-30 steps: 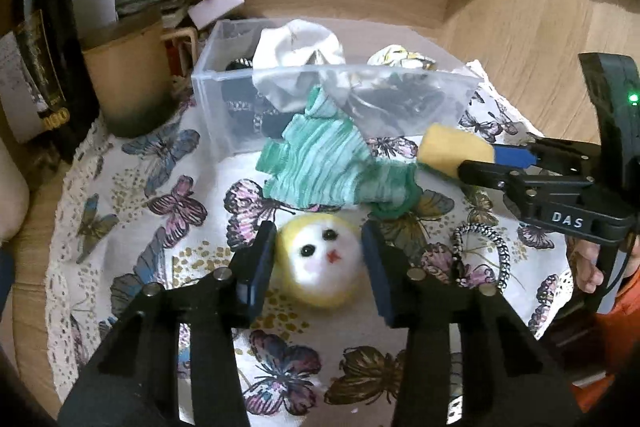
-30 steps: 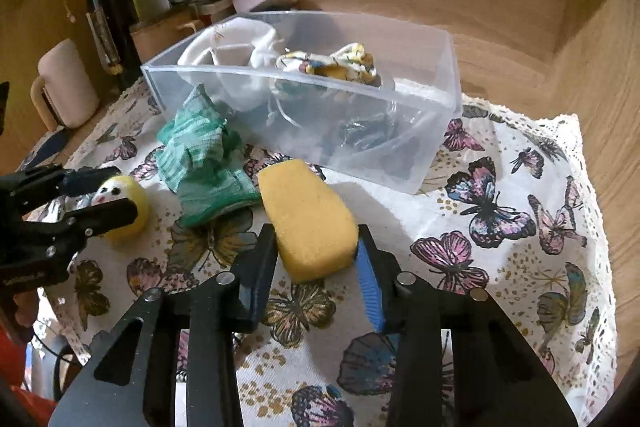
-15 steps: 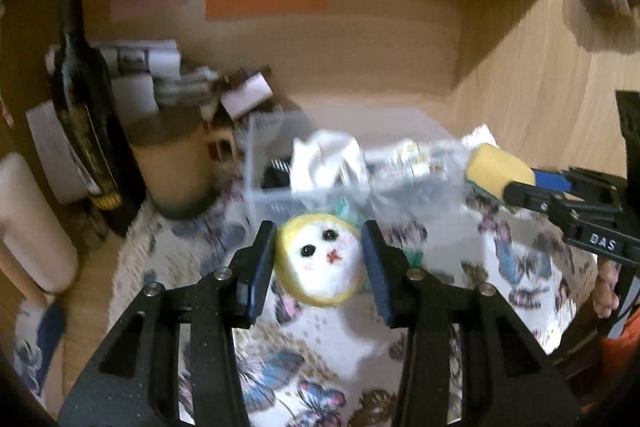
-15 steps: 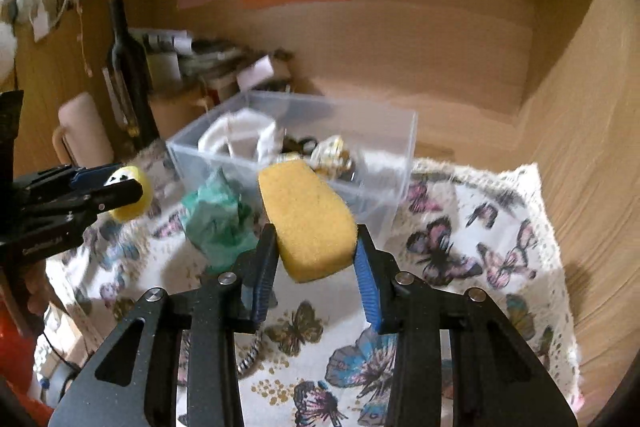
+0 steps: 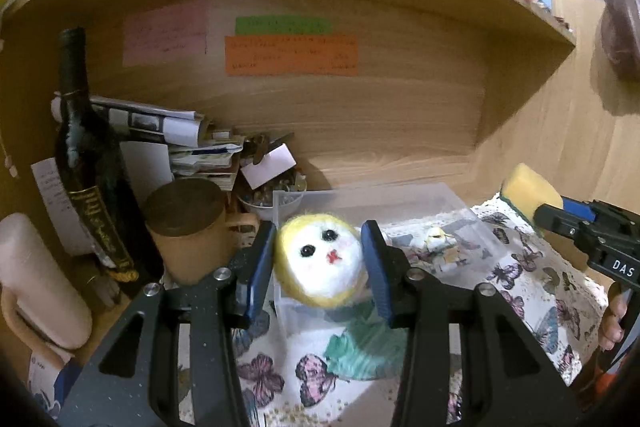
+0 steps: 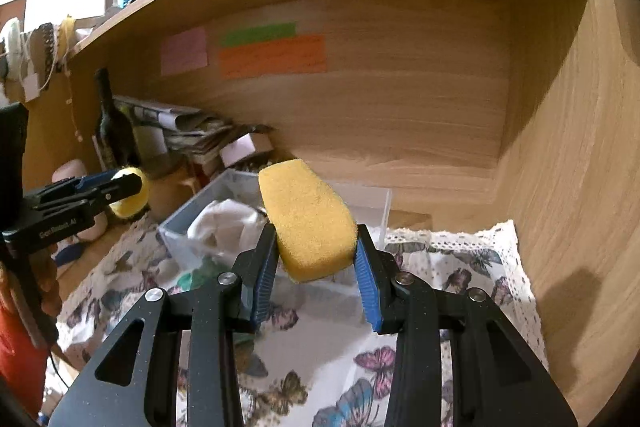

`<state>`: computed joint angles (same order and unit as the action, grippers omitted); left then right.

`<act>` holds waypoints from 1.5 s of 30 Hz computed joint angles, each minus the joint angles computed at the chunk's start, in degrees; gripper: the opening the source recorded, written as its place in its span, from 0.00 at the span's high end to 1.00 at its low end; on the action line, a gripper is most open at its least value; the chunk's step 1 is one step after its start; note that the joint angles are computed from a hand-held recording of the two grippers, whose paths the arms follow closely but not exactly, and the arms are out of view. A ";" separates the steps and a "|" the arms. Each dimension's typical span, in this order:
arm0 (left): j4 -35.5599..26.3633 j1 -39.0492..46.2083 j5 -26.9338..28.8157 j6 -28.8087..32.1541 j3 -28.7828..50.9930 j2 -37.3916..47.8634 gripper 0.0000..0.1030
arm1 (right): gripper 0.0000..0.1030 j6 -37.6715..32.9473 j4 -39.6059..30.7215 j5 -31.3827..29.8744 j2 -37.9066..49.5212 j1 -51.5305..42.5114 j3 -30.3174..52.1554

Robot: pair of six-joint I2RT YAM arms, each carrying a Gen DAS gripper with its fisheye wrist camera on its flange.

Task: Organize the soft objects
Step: 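Place plush ball into box with left gripper while right gripper places sponge in, then grasp coiled hair tie with right gripper while left gripper grasps green knit cloth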

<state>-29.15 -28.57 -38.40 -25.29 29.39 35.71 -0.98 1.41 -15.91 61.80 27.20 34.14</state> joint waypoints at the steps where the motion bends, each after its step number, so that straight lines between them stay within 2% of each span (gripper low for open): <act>1: 1.83 2.73 2.84 1.39 -0.24 1.19 0.58 | 0.67 0.17 0.39 0.04 1.14 0.09 0.63; 5: 7.61 10.48 11.13 4.52 -0.94 6.75 0.58 | 0.67 0.80 1.41 0.30 6.86 1.59 3.74; 12: 15.48 15.48 14.33 6.78 -1.52 17.56 0.58 | 0.67 0.49 0.76 1.93 16.64 5.72 9.63; 20: 18.49 16.98 15.46 8.18 -1.80 21.70 0.57 | 0.67 0.07 -1.26 4.67 26.10 8.49 15.17; 24: 16.48 16.35 15.62 7.89 -1.92 19.60 0.44 | 0.64 -0.48 -3.24 4.72 27.78 8.57 16.50; 26: 15.71 15.17 14.13 7.55 -2.28 18.18 0.36 | 0.58 -0.86 -4.08 4.59 27.53 8.32 16.49; 28: 14.84 13.95 12.99 7.35 -2.50 16.91 0.34 | 0.44 -0.90 -3.77 4.85 26.71 8.13 15.84; 32: 11.06 10.49 10.16 6.45 -2.43 13.51 0.28 | 0.38 -1.24 -3.19 5.74 23.15 7.89 13.74; 34: 7.75 7.83 7.89 4.96 -2.18 11.02 0.20 | 0.30 -1.62 -3.18 6.21 20.60 7.69 12.35; 36: 5.06 5.62 6.15 3.11 -2.32 8.18 0.04 | 0.27 -1.87 -2.67 6.17 18.01 7.35 10.75; 37: 3.80 4.27 4.92 2.01 -2.47 6.71 0.02 | 0.26 -2.11 -2.42 6.02 16.68 7.14 9.82; 41: -2.11 -1.94 -0.42 -2.49 -2.73 3.42 0.00 | 0.25 -4.00 -3.06 4.35 10.45 5.89 5.40; 45: -6.83 -5.55 -1.93 -6.77 -3.86 1.77 0.00 | 0.24 -5.57 -4.55 2.43 6.34 4.55 1.02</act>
<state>-35.98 -34.12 -40.33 -32.06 25.54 37.48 -6.55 -3.14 -13.48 68.14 31.75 35.17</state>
